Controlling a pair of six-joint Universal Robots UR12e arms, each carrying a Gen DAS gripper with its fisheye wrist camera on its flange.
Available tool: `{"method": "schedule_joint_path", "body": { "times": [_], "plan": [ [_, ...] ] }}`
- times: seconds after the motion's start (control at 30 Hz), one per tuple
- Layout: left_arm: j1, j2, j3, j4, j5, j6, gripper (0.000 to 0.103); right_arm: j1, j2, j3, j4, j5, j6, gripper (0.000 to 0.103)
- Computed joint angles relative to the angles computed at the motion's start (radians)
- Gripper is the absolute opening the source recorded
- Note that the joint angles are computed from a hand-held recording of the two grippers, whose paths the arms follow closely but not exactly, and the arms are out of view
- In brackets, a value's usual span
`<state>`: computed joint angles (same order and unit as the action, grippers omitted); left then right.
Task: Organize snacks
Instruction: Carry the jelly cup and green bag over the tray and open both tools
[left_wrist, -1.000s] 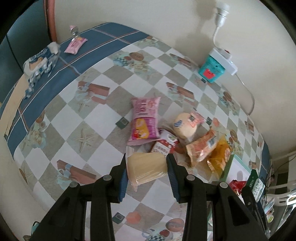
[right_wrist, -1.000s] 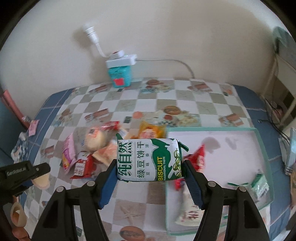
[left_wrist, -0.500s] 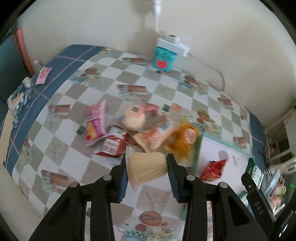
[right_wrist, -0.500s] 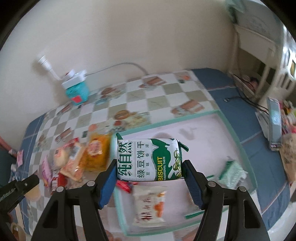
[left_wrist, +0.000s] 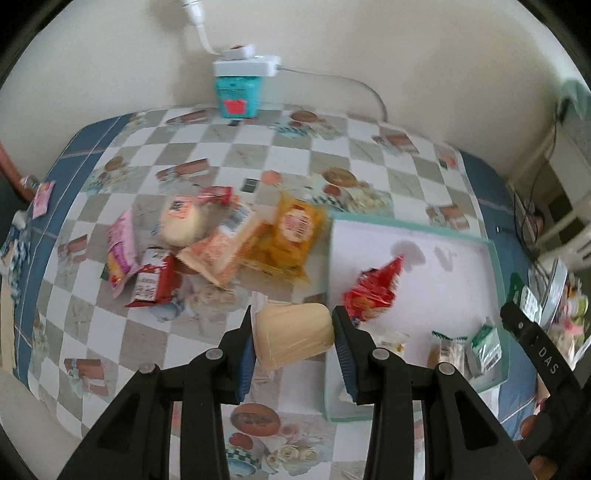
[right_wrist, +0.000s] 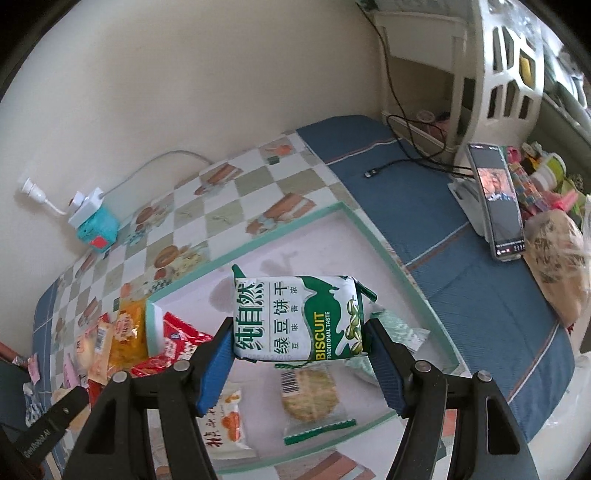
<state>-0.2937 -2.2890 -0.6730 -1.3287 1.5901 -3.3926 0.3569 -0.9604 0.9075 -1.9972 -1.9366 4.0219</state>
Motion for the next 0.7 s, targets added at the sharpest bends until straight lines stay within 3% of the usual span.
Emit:
{"method": "schedule_joint_path", "body": {
  "times": [0.3, 0.6, 0.7],
  "plan": [
    [-0.048, -0.095, 0.185, -0.073, -0.034, 0.126, 0.041, -0.016, -0.017, 0.049, -0.021, 0.026, 0.011, 0.072],
    [-0.079, -0.232, 0.416, -0.149, -0.05, 0.18, 0.041, -0.029, -0.027, 0.089, -0.052, 0.037, 0.012, 0.072],
    [-0.085, -0.255, 0.443, -0.134, -0.056, 0.199, 0.041, -0.03, -0.021, 0.09, -0.063, 0.039, -0.001, 0.072]
  ]
}}
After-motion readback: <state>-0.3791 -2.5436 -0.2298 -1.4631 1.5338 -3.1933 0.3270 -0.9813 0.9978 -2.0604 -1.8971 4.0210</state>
